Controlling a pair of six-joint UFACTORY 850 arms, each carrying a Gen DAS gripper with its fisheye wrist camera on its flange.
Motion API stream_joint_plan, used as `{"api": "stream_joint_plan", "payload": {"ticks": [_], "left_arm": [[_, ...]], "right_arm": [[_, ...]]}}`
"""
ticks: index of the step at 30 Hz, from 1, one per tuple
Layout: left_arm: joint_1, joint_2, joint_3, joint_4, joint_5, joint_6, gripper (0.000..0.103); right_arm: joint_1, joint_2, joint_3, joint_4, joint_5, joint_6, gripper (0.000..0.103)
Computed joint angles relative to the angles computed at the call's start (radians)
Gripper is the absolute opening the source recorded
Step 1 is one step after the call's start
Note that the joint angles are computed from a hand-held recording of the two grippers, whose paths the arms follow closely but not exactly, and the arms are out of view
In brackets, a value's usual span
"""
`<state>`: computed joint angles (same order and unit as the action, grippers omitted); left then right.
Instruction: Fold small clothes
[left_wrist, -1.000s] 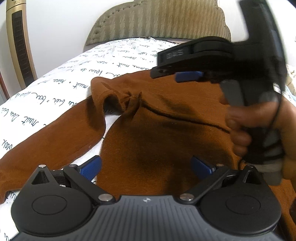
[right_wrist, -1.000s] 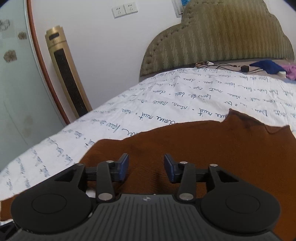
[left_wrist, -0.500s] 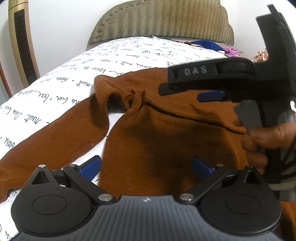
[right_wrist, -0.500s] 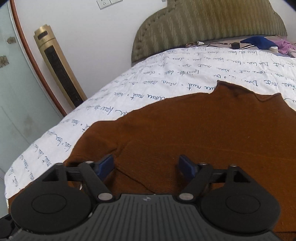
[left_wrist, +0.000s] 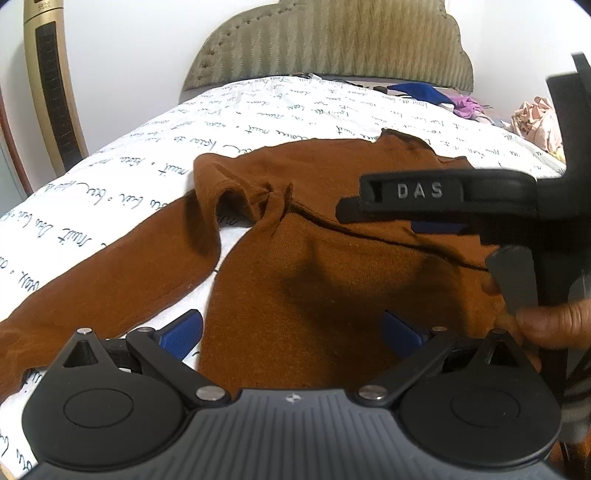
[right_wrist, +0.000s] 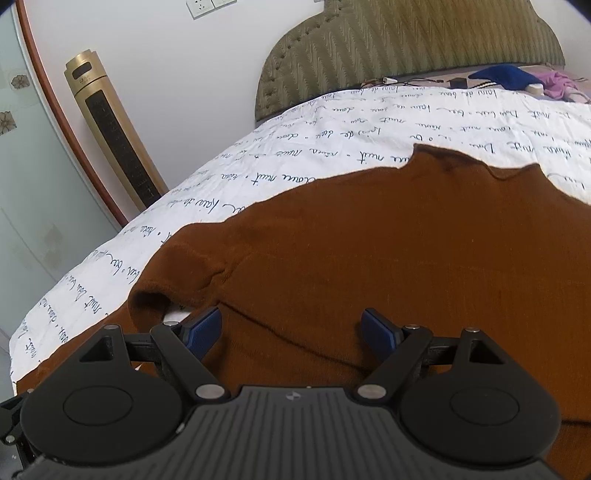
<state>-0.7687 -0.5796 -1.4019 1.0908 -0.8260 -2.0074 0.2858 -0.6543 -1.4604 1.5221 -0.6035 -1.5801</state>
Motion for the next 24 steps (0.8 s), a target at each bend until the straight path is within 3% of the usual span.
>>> {"api": "stream_joint_plan", "payload": {"ticks": [6, 11, 17, 24], "left_arm": [[-0.023, 0.04, 0.044, -0.009, -0.103, -0.049, 0.103], [-0.033, 0.134, 0.164, -0.056, -0.149, -0.171, 0.103], [-0.029, 0.296, 0.368, -0.081, -0.076, -0.458, 0.103], [-0.019, 0.47, 0.605, 0.121, 0.035, -1.033, 0.103]], "right_arm": [[-0.002, 0.036, 0.048, 0.03, -0.024, -0.058, 0.084], [0.006, 0.078, 0.093, 0.069, -0.032, -0.171, 0.085], [0.053, 0.146, 0.176, 0.156, -0.001, -0.433, 0.085], [0.146, 0.228, 0.323, 0.367, 0.017, -1.066, 0.085]]}}
